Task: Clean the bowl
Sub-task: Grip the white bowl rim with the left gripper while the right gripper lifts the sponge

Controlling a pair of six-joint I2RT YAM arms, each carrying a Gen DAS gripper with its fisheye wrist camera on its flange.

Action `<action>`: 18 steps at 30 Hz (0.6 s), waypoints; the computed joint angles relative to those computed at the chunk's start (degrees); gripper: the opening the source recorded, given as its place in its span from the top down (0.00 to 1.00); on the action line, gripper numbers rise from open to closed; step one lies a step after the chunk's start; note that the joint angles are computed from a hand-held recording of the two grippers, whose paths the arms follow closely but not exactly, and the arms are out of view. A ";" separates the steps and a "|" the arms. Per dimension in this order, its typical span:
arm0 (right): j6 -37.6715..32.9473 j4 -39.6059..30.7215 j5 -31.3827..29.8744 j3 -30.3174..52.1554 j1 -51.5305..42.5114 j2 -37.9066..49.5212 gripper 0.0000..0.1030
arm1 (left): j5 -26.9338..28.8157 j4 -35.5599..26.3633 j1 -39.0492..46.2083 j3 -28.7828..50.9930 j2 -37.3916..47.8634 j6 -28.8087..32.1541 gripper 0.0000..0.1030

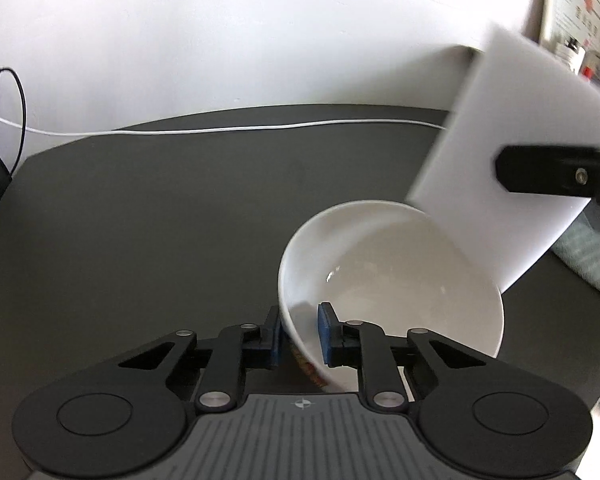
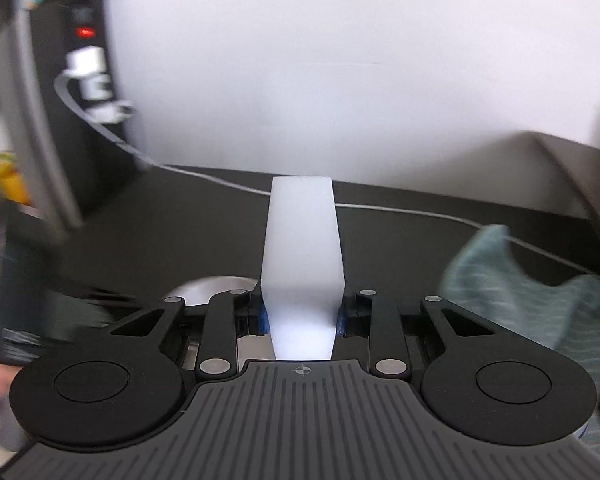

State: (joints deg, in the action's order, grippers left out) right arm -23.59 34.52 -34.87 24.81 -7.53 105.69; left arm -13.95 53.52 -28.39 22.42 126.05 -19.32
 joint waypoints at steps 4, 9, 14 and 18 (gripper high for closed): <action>-1.42 -3.26 3.34 -0.60 4.18 -1.54 0.71 | -0.40 -0.53 -0.29 -0.64 -0.89 0.78 0.82; 0.17 -3.49 8.44 3.45 9.18 5.46 0.71 | 0.19 -0.86 0.61 -0.25 -1.00 2.24 0.82; 0.18 -3.83 9.22 5.46 10.63 7.88 0.70 | -0.73 -1.59 0.63 0.63 -0.61 2.96 0.81; -0.05 -2.22 9.10 4.41 10.62 6.96 0.68 | -0.81 -2.66 0.24 1.64 -0.84 2.61 0.81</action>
State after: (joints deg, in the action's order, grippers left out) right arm -23.64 32.30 -25.77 29.22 3.09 112.65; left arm -14.75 50.87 -28.15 24.06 125.21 -16.71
